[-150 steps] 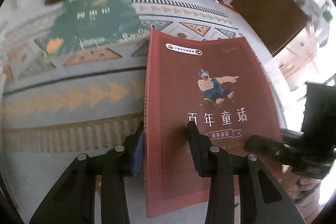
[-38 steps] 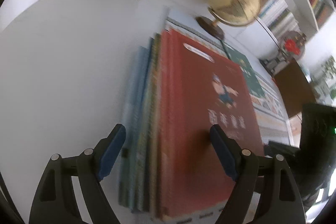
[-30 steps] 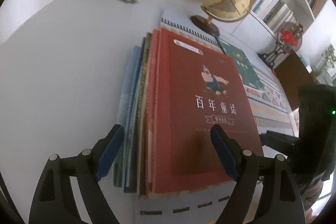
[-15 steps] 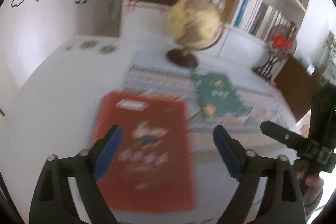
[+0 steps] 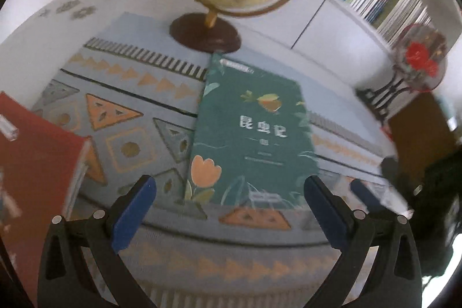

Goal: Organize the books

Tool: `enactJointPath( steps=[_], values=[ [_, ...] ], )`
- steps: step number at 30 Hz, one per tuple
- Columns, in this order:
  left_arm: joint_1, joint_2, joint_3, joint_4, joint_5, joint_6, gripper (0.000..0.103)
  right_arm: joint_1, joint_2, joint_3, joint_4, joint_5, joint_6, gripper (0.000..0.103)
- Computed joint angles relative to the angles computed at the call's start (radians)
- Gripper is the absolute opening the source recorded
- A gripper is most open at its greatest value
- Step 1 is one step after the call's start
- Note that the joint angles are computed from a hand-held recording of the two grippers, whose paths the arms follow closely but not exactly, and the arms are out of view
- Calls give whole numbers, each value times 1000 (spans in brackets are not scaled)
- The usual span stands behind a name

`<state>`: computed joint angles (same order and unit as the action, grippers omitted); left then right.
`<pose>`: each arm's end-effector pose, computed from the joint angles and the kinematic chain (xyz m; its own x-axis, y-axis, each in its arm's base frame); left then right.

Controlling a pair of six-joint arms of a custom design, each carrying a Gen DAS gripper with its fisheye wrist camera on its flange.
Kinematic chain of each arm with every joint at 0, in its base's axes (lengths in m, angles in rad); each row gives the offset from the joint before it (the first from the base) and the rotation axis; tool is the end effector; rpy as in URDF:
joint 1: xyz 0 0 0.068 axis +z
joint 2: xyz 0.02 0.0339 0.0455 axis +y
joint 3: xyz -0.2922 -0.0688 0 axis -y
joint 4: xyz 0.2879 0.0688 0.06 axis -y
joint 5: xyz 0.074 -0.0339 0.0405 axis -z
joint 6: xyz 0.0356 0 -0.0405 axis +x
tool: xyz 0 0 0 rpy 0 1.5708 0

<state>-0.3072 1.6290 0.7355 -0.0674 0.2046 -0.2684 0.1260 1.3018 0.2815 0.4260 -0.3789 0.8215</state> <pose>0.3091 -0.1056 0.1292 -0.8613 0.0008 -0.5081 0.1852 0.9317 -0.3125 0.2293 0.0423 0.1213 -0.6865 0.5987 -0.4127 0.1201 0.6531 0.7477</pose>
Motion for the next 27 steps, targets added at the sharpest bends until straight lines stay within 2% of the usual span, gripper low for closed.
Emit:
enactJointPath(
  steps=[3,4,5,8,10,12,14,17,19,22,24,25,26,27],
  values=[
    [-13,77,24,50,-33,30,101,-53,175,51,81,-82,-24,95],
    [-25,99,40,48,-72,39,101,-57,209,70,84,-90,-38,95],
    [-31,116,52,48,-91,45,101,-54,238,94,72,-87,-56,95],
    [-30,168,86,37,-61,78,94,-46,303,164,-2,-51,-95,95],
    [-42,174,86,46,-82,97,93,-50,353,183,25,-61,-107,95],
    [-53,172,84,44,-90,114,93,-40,360,203,2,-45,-131,96],
    [-50,162,71,58,-36,136,93,-19,353,228,-57,-6,-149,96],
    [-73,160,58,68,-76,163,93,3,360,250,-85,6,-152,96],
    [-68,157,45,92,-65,163,93,-1,373,250,-62,-26,-126,97],
    [-23,149,23,125,29,147,93,-38,396,238,-7,-89,-86,96],
    [6,139,21,111,95,152,93,-71,389,206,56,-143,-56,90],
    [14,134,17,108,119,148,93,-94,375,189,81,-172,-54,81],
    [16,132,15,108,133,142,93,-107,363,173,108,-196,-49,77],
    [15,128,11,110,135,135,93,-125,352,156,145,-238,-38,65]
  ],
)
